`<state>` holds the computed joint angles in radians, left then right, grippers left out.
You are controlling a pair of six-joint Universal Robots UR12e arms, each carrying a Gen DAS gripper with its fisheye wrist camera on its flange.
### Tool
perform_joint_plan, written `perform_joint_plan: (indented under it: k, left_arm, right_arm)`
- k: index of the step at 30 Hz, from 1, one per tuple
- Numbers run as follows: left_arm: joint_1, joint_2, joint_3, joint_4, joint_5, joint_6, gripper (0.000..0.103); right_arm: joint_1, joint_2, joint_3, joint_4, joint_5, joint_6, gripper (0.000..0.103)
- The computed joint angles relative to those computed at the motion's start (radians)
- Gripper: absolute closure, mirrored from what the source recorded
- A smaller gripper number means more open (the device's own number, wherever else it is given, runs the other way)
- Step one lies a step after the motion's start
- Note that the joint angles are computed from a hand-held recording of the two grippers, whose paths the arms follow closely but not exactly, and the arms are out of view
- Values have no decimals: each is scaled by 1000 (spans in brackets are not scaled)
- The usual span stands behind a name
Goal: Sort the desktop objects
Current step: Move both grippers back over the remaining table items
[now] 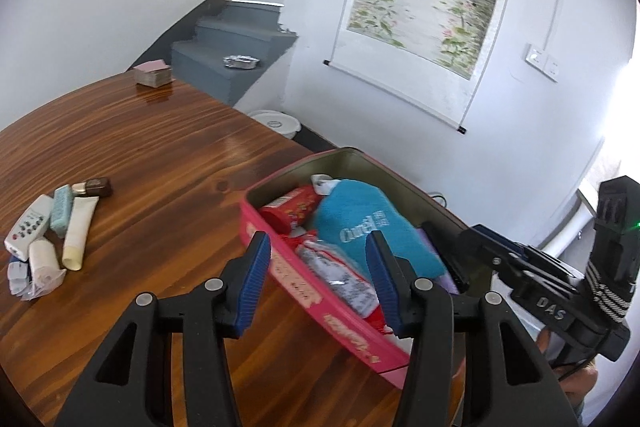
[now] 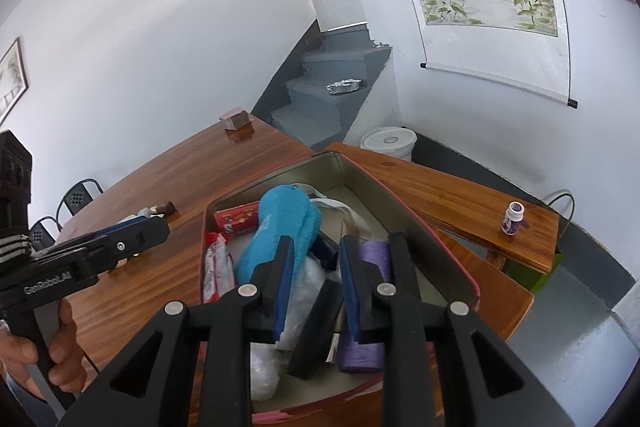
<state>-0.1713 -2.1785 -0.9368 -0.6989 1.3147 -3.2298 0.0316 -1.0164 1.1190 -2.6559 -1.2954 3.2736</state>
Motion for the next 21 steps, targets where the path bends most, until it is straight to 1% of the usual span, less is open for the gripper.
perform_joint_plan:
  k: [5, 8, 10, 12, 17, 21]
  left_arm:
    - [11, 12, -25, 18, 43, -20, 50]
    - [17, 16, -35, 23, 76, -29, 50]
    - [25, 21, -44, 27, 92, -43, 50]
    - [31, 23, -47, 28, 106, -54, 50]
    - [54, 38, -72, 44, 170, -81, 50]
    - [76, 48, -88, 47, 243, -98, 50]
  right_arm:
    - [7, 1, -5, 6, 14, -3, 75]
    - [15, 6, -13, 17, 25, -16, 65]
    - [23, 10, -17, 18, 34, -27, 47]
    - [31, 13, -22, 16, 43, -41, 39]
    - [48, 24, -43, 38, 81, -77, 35]
    - [63, 38, -68, 63, 109, -105, 28]
